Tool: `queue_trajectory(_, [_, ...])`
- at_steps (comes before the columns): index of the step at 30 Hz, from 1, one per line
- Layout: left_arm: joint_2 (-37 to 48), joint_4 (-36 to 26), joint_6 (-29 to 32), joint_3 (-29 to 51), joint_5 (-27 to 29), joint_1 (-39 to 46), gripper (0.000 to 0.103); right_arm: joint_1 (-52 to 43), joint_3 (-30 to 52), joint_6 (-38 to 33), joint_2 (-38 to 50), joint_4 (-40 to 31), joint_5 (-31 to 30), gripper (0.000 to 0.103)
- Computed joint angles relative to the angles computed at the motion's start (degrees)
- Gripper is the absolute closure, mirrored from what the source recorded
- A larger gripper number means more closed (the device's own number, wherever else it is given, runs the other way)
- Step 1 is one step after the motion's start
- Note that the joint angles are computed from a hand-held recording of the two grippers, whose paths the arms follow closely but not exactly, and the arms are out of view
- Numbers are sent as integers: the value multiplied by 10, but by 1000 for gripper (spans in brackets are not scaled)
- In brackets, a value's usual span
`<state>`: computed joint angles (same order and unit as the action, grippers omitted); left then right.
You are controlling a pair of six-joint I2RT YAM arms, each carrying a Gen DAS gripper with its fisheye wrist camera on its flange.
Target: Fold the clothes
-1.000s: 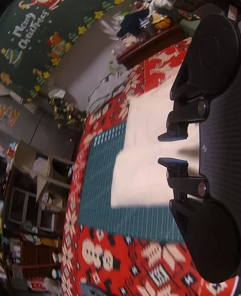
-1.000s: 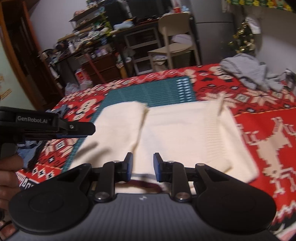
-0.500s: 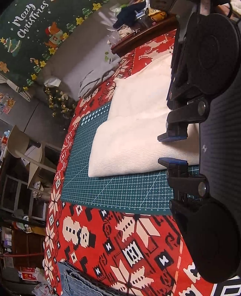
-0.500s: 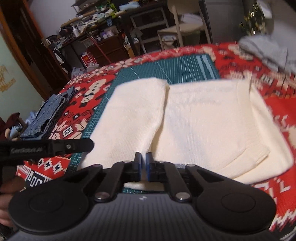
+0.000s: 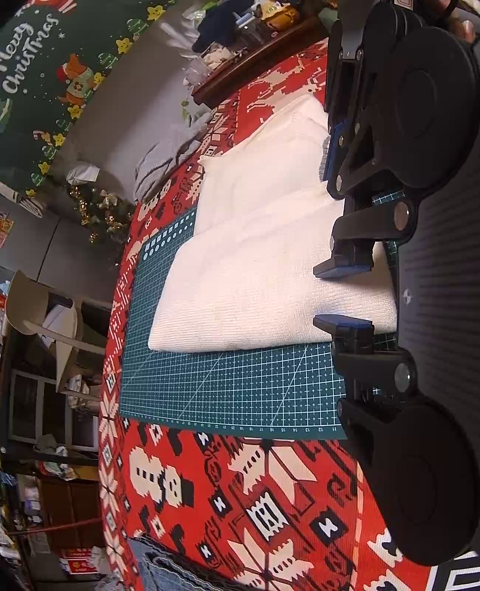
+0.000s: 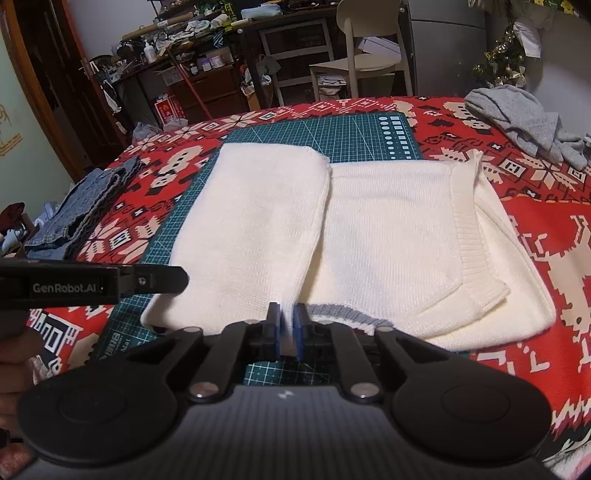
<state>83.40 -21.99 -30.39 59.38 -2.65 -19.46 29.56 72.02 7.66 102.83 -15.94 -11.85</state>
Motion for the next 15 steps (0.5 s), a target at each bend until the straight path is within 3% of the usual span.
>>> queue_trajectory(3, [-9, 5, -9, 1, 15, 14, 86, -15, 1, 12, -11, 3, -18, 79])
queue_trajectory(7, [-6, 23, -20, 9, 48, 47, 86, -45, 50, 31, 8, -7, -47, 77])
queue_trajectory(15, [94, 22, -1, 105, 73, 97, 87, -48, 309, 68, 199, -66, -54, 69])
